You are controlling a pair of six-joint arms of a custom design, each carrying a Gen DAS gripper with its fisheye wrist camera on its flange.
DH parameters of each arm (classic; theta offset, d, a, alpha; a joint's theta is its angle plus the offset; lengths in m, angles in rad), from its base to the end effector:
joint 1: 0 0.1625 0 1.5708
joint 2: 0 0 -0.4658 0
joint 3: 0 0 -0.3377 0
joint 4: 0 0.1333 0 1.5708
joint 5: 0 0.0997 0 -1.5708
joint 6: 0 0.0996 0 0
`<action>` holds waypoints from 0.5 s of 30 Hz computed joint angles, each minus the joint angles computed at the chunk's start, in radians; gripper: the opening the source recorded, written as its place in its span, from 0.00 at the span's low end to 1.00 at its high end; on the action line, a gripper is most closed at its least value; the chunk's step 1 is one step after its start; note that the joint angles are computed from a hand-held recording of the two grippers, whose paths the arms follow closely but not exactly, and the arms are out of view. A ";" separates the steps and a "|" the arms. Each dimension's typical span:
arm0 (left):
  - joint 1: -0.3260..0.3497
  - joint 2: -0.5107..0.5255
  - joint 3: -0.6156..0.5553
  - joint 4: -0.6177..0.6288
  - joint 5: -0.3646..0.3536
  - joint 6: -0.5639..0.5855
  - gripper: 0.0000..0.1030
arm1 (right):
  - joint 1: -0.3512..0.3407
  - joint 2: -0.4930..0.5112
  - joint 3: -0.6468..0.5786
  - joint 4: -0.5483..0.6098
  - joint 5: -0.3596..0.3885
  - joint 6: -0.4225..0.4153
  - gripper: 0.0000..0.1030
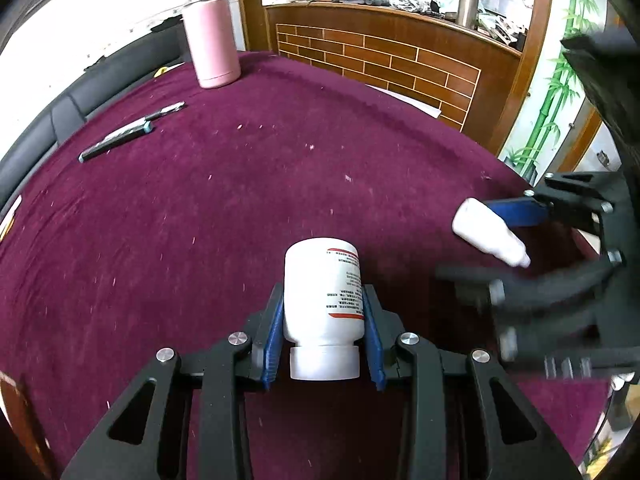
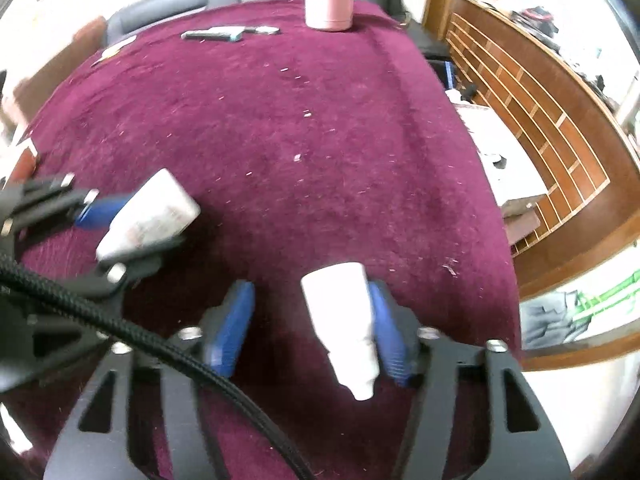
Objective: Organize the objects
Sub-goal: 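Carry the pill bottle and dropper bottle toward the tray with both grippers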
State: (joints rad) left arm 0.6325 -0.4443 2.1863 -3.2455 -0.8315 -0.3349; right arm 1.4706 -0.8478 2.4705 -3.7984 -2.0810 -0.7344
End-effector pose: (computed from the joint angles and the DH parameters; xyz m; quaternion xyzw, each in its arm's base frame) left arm -0.2506 -0.4321 -0.0502 0.2885 0.8862 -0.1894 0.3090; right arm 0.0420 -0.4285 0.1597 0.2166 -0.9011 0.1659 0.3370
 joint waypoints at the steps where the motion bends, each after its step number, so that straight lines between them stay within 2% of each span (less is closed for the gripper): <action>1: -0.002 -0.003 0.009 -0.007 -0.005 -0.010 0.29 | 0.000 -0.006 0.003 -0.003 -0.008 0.015 0.33; 2: -0.007 -0.002 0.019 -0.016 -0.005 -0.023 0.29 | -0.001 -0.008 0.002 -0.002 -0.012 0.024 0.30; 6: -0.028 0.014 0.026 -0.014 0.036 -0.041 0.30 | -0.013 -0.034 0.007 0.030 0.008 0.067 0.30; 9: -0.034 0.029 0.027 -0.036 0.059 -0.051 0.31 | -0.010 -0.029 0.018 0.015 0.002 0.067 0.30; 15: -0.032 0.034 0.059 -0.124 0.045 -0.036 0.29 | -0.006 -0.030 0.033 0.005 -0.006 0.076 0.28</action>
State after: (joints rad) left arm 0.6006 -0.4103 2.2457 -3.3693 -0.7863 -0.3707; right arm 1.4644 -0.8778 2.5036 -3.7938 -2.0868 -0.6581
